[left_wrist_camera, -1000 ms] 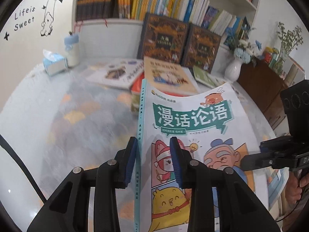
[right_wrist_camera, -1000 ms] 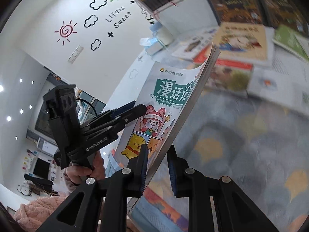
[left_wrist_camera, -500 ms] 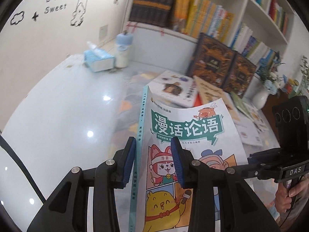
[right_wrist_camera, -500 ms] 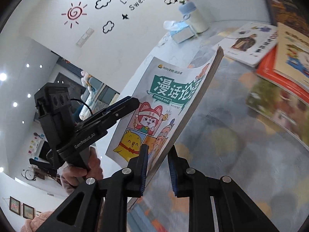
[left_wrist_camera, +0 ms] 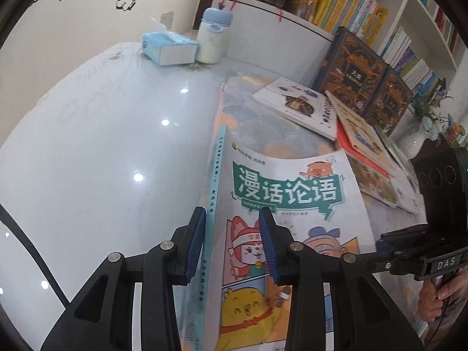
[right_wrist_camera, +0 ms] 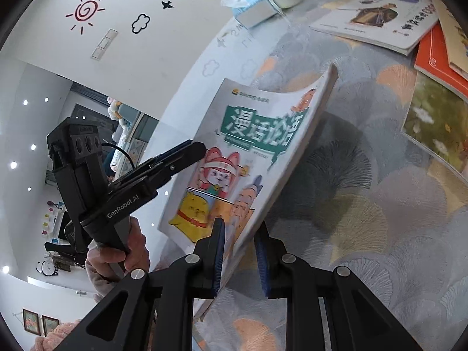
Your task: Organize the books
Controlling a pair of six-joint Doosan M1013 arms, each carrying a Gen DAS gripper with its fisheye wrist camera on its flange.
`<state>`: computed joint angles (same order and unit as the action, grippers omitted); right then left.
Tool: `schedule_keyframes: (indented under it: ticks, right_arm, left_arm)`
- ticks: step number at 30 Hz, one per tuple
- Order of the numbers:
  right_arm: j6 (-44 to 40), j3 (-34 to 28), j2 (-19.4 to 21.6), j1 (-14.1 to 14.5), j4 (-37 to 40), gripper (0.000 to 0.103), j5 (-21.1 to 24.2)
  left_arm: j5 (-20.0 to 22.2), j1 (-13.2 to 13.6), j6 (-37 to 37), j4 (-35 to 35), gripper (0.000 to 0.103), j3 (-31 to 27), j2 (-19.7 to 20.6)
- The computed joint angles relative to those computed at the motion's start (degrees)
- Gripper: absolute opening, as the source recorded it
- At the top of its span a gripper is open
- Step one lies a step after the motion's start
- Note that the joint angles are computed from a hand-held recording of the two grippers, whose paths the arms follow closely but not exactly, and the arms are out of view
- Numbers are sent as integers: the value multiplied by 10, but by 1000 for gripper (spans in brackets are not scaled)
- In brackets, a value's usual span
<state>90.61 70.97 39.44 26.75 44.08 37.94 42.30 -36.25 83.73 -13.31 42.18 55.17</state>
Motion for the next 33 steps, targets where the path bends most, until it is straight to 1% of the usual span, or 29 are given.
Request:
schedule_keyframes:
  ticks: [4, 7, 9, 10, 15, 16, 18, 19, 21, 23, 26, 27, 28, 30, 33]
  right_arm:
    - [-2, 1, 6, -3, 20, 21, 10]
    - [7, 3, 10, -4, 14, 21, 17]
    - [-3, 7, 10, -5, 31, 21, 11]
    - [-5, 10, 9, -5, 33, 21, 10]
    - [20, 6, 6, 1, -4, 21, 5]
    - [24, 6, 6, 1, 0, 21, 6]
    - [20, 18, 3, -5, 40, 21, 8]
    - [17, 25, 1, -8, 57, 21, 8]
    - [18, 41, -8, -12, 73, 21, 3]
    - [28, 58, -19, -13, 71, 22, -5]
    - [29, 90, -43, -15, 76, 29, -32]
    - [26, 105, -54, -16, 80, 35, -48]
    - [26, 114, -62, -17, 80, 38, -57]
    - [16, 142, -84, -21, 91, 39, -84]
    - [-13, 190, -123, -31, 126, 40, -124]
  left_arm:
    - [18, 7, -3, -15, 33, -12, 10]
    - [35, 6, -18, 2, 33, -26, 20]
    - [38, 4, -23, 16, 33, -28, 21]
    - [41, 3, -25, 21, 35, -30, 22]
    - [50, 1, -37, 39, 36, -37, 24]
    - [55, 0, -41, 47, 36, -39, 24]
    - [60, -3, -75, 85, 37, -39, 21]
    - [53, -3, -89, 93, 40, -31, 15]
    - [41, -3, -108, 104, 41, -20, 6]
    - [33, -8, -131, 136, 41, -11, -4]
    - [17, -16, -141, 159, 47, -2, -15]
    - [12, -19, -137, 159, 51, -2, -18]
    - [10, -22, -134, 159, 57, -5, -18]
    - [2, -30, -126, 159, 65, -11, -18]
    - [5, -43, -117, 157, 66, -37, -10]
